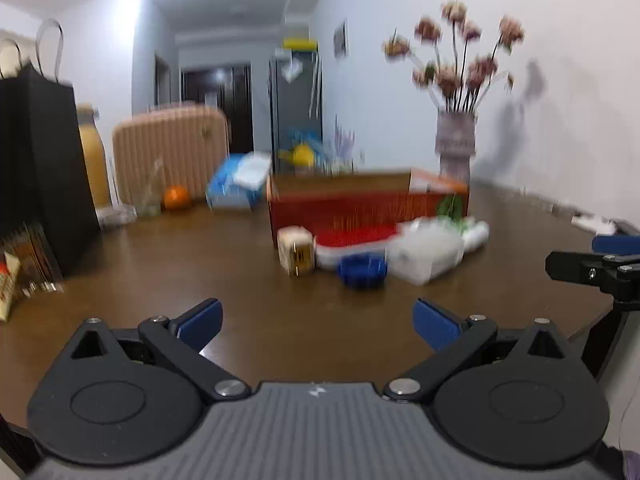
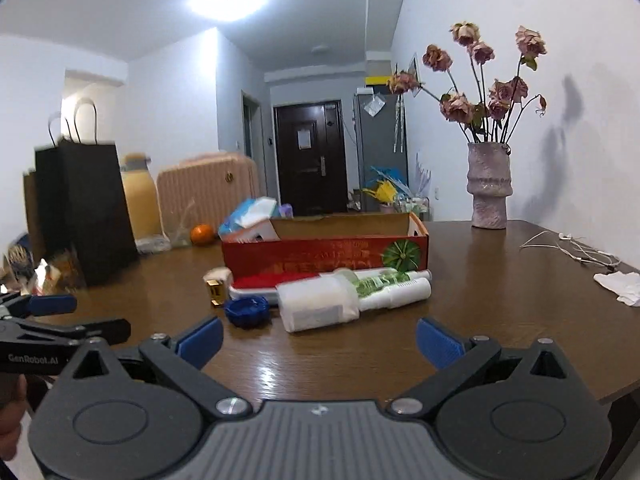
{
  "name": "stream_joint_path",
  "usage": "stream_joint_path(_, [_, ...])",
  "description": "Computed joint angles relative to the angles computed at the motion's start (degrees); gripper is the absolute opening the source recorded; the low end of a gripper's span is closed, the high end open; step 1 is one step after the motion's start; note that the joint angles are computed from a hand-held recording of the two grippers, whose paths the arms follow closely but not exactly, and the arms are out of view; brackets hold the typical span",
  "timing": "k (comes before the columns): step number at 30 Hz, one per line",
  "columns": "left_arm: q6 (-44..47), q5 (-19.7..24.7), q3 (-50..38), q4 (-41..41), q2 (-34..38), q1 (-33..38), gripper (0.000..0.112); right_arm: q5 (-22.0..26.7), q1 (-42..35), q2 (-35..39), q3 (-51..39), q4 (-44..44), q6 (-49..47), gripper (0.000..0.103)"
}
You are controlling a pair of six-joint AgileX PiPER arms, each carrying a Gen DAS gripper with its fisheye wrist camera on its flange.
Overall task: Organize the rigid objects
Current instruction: 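Move both tools back toward the remaining objects on the table, then grasp the blue cap with the right tool while the left tool grasps the cream cube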
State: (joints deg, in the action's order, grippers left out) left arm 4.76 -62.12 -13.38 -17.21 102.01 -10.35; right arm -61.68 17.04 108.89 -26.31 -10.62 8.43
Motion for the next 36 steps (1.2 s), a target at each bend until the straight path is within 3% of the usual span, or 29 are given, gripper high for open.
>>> stream_joint_path(4, [-1.8, 6.92, -5.78, 3.67, 1.85, 5.16, 0.103, 8.14, 0.08, 1.51, -6.53, -1.7, 1.19, 0.103])
stream_joint_path(9, [-3.55, 17.53, -14.42, 4.01, 3.89, 11.37, 0.103, 17.16, -0.27, 5.33, -18.58, -17.28, 11.48, 0.089])
stream_joint_path(13, [-1.99, 21.27, -18.79, 4.43, 5.07, 16.34, 0.103, 27.52, 4.5, 10.74, -32.41, -25.41, 19.66, 0.073])
stream_joint_path(18, [-2.28, 25.33, -24.07, 8.85, 6.15, 19.8, 0.103, 43.1, 9.41, 19.1, -51.52, -36.1, 33.43, 0.069])
stream_joint_path(21, [-2.22, 29.53, -29.14, 9.67, 8.0, 19.2, 0.102, 46.49, 10.42, 22.4, -57.8, -40.13, 37.32, 0.064])
stream_joint_path(22, [-2.91, 31.17, -31.09, 10.39, 8.83, 18.91, 0.099, 48.77, 11.01, 22.96, -59.46, -41.61, 38.44, 0.053])
stream_joint_path(25, [-7.61, 35.68, -37.24, 15.71, 11.44, 17.94, 0.093, 49.0, 10.34, 23.78, -61.54, -48.3, 44.32, 0.052])
stream_joint_path(31, [-16.55, 44.6, -50.05, 22.73, 17.96, 15.86, 0.078, 46.45, 5.41, 21.29, -57.51, -50.7, 47.03, 0.052])
stream_joint_path(33, [-20.95, 45.68, -52.96, 24.98, 19.86, 15.71, 0.074, 45.11, 3.83, 20.6, -55.97, -49.38, 46.13, 0.052])
stream_joint_path(36, [-25.54, 45.71, -54.29, 27.7, 20.43, 15.97, 0.057, 43.82, 2.48, 20.09, -54.4, -47.0, 43.56, 0.052])
